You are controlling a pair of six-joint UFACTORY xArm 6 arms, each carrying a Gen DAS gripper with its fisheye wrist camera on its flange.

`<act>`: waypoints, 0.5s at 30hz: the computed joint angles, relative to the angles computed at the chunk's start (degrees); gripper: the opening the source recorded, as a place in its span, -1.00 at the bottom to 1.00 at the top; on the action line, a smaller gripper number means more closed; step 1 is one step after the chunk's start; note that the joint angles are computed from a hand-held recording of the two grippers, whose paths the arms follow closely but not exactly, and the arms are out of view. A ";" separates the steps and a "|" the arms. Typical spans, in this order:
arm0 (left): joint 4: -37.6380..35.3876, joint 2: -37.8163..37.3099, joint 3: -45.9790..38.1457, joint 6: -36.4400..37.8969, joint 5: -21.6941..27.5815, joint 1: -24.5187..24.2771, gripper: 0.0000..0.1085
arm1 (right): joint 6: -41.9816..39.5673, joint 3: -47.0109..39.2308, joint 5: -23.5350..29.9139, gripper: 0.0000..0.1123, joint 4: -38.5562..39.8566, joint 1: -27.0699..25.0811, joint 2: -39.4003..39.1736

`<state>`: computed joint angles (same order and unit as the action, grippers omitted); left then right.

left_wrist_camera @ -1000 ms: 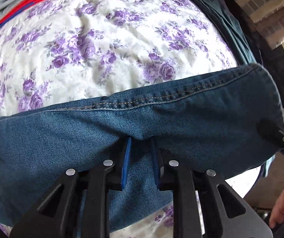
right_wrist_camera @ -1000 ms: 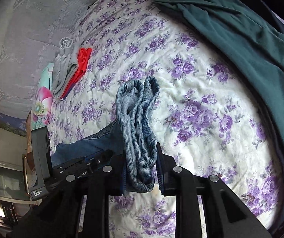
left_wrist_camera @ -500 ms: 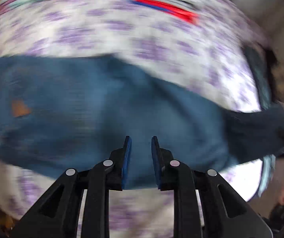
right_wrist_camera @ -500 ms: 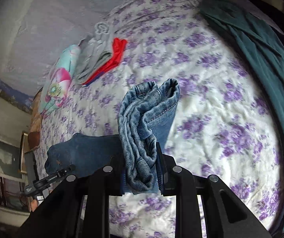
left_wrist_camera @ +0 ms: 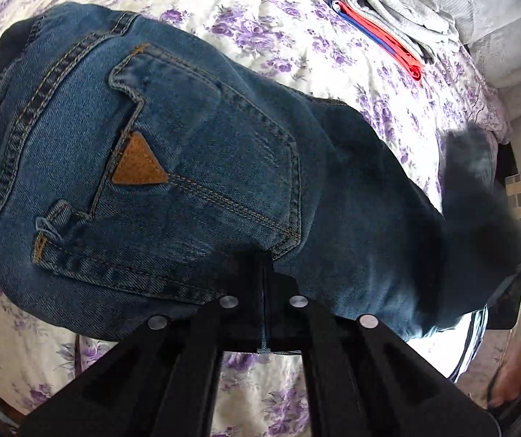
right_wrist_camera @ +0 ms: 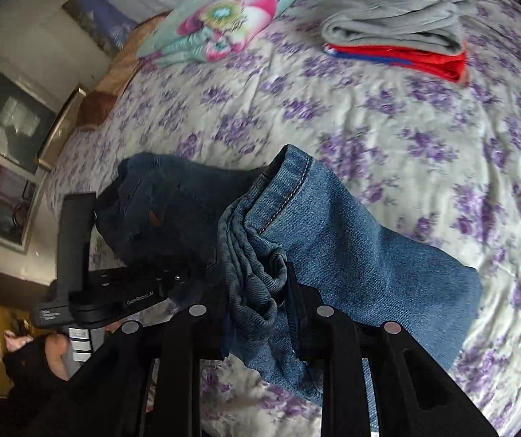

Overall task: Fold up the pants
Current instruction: 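Carry the leg hems with the right gripper onto the back pocket near the left gripper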

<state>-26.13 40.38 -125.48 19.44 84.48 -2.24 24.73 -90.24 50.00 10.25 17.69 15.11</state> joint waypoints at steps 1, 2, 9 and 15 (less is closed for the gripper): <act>-0.15 -0.63 1.14 0.08 -0.68 -0.23 -0.97 | -0.01 -2.06 1.16 -0.57 -0.85 0.76 2.51; -0.20 -0.96 1.74 0.39 -1.09 -0.22 -0.97 | 0.25 -3.81 2.42 -0.57 -1.66 1.22 4.70; -1.66 -0.97 2.11 1.69 -0.47 0.76 -0.97 | -2.90 -8.76 7.26 0.11 4.36 1.35 8.65; -2.17 -0.66 1.75 1.73 -0.20 0.78 -0.97 | -4.87 -5.41 3.63 -0.23 7.52 0.82 3.34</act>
<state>-28.31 39.72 -123.73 21.17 84.28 -1.46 19.86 -95.65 53.62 17.77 18.51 18.44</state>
